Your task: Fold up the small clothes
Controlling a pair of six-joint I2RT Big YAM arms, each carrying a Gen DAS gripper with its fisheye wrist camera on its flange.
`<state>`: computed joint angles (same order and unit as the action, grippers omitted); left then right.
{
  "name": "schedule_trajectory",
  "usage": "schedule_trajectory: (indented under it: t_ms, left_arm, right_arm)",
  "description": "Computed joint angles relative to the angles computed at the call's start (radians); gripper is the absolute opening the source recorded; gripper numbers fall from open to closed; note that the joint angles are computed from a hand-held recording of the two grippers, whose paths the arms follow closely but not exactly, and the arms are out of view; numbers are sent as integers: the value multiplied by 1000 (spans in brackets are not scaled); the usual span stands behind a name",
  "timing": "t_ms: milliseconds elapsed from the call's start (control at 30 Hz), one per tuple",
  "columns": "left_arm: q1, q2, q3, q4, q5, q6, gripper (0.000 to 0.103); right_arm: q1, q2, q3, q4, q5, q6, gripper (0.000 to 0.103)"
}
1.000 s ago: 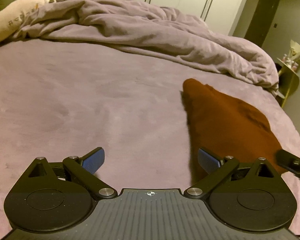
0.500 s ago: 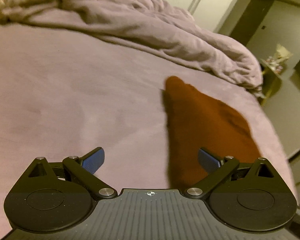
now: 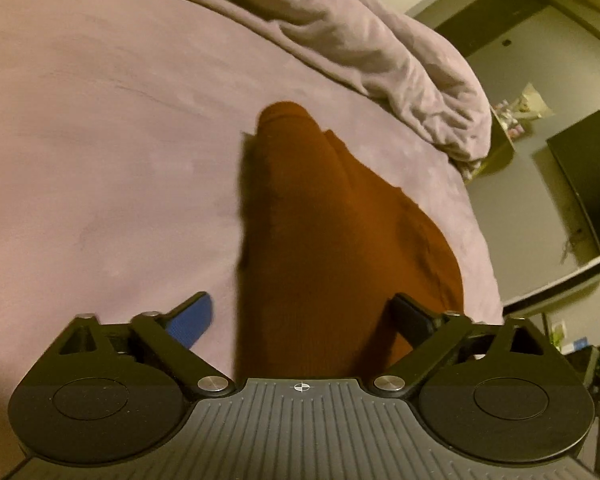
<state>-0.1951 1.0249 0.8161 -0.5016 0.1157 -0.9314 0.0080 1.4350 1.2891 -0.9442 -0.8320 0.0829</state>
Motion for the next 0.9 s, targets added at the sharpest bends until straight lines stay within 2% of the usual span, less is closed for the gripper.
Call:
schedule_trajectory:
  t_ms: [33,67,200,233,267,300,367,467,533,633,733,833,900]
  left_arm:
    - [4,16,4,16,18,-1,84]
    - [8,30,7,38,42,-2,82]
    - [-2,74,36,29,23,25,75]
    - [-3,74,35,34,20,24,69]
    - [-5,70,31,39,15,20,63]
    - [-5,63,26,43,14,20,60]
    - [-4,49,23,44,15,31,54]
    - [3,16,24,25,25,44,51]
    - [10,-35,10,19,27,45,51]
    - [30,-113,10,-60,2,39,51]
    - [57,-188,30,-225,-67,96,52]
    - [71,-250,10,-342,-147,141,54]
    - [70,-281,-4,-407,-177,165,54]
  right_arm:
    - [7,20,16,-21,-7,-22,82]
    - [21,36,27,-28,5,-25,82]
    - [47,64,42,5,23,-21,81]
    - [49,69,46,12,11,-11,77]
    - [57,72,45,30,24,15,57]
    - [66,71,40,42,46,36,45]
    - [77,66,27,64,49,69,38]
    - [86,40,16,71,45,86,35]
    - [94,26,16,69,11,102,33]
    - [137,9,28,39,-1,93,33]
    - [208,-7,22,18,-8,83,33]
    - [278,-29,-15,60,2,76,32]
    - [312,-49,-46,101,44,99,38]
